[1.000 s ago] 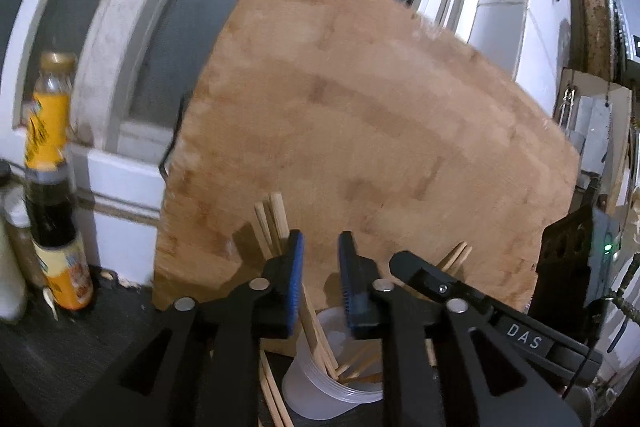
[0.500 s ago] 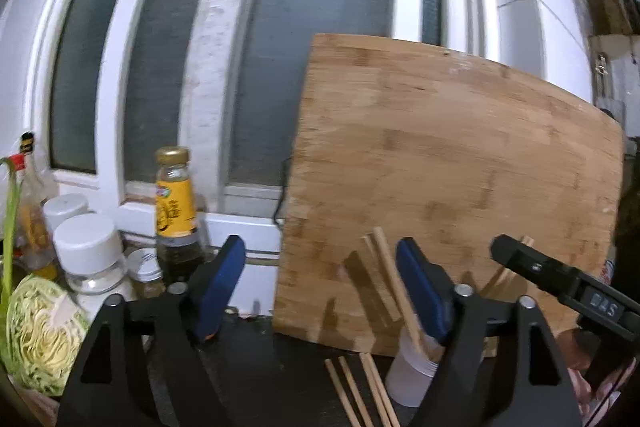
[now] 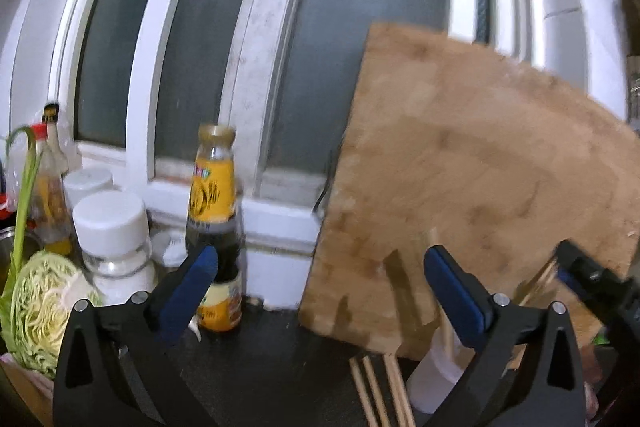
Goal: Organize utensils
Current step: 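Lower both grippers back toward the chopstick pile, then grasp a wooden chopstick with the left gripper while the right gripper approaches the pile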
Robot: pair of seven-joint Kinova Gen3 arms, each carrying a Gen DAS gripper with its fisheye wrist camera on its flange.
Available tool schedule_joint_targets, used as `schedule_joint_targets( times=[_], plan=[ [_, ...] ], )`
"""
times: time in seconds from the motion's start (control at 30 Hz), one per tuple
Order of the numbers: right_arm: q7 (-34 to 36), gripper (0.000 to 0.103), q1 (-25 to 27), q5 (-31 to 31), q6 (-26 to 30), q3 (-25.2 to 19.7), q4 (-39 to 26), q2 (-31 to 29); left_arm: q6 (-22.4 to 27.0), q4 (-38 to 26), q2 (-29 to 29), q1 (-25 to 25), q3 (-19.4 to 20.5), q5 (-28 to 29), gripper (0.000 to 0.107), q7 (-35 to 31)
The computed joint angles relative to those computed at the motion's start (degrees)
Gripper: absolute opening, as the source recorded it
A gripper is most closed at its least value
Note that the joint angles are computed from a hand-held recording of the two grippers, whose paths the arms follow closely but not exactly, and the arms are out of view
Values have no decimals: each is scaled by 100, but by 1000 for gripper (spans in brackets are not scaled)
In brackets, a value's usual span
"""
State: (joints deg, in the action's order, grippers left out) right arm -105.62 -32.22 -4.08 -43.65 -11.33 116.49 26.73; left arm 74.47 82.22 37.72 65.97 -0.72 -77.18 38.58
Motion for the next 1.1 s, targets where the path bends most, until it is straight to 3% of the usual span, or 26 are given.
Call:
schedule_joint_targets(
  times=[0.1,0.27,0.4,0.57,0.7,0.83,1.0,1.1],
  plan=[
    [159,94,-108,-199,71,71,-54,14,-506,-113,-80,-464,191,606,102,-384],
    [20,94,50,152,31,-36,-57,49,-1365,-272,-39,-1048,293,1555,102,-1168],
    [-113,94,133,355,62,-83,-86,74,-1784,-507,118,-1388,367,2229,102,-1875],
    [-117,72,131,483,240,-73,-164,68,-2210,-564,220,-1476,239,2690,92,-2305],
    [297,41,-106,261,494,70,-270,57,-2777,-469,207,-1499,110,2926,83,-2564],
    [755,18,-343,-50,743,186,-399,83,-2713,-872,441,-1527,124,3313,70,-3294],
    [998,15,-389,-236,718,171,-407,97,-2796,-1289,685,-1615,202,3860,53,-4132],
    [1009,15,-367,-310,733,148,-425,99,-2512,-1672,898,-1522,106,4107,46,-4504]
  ],
)
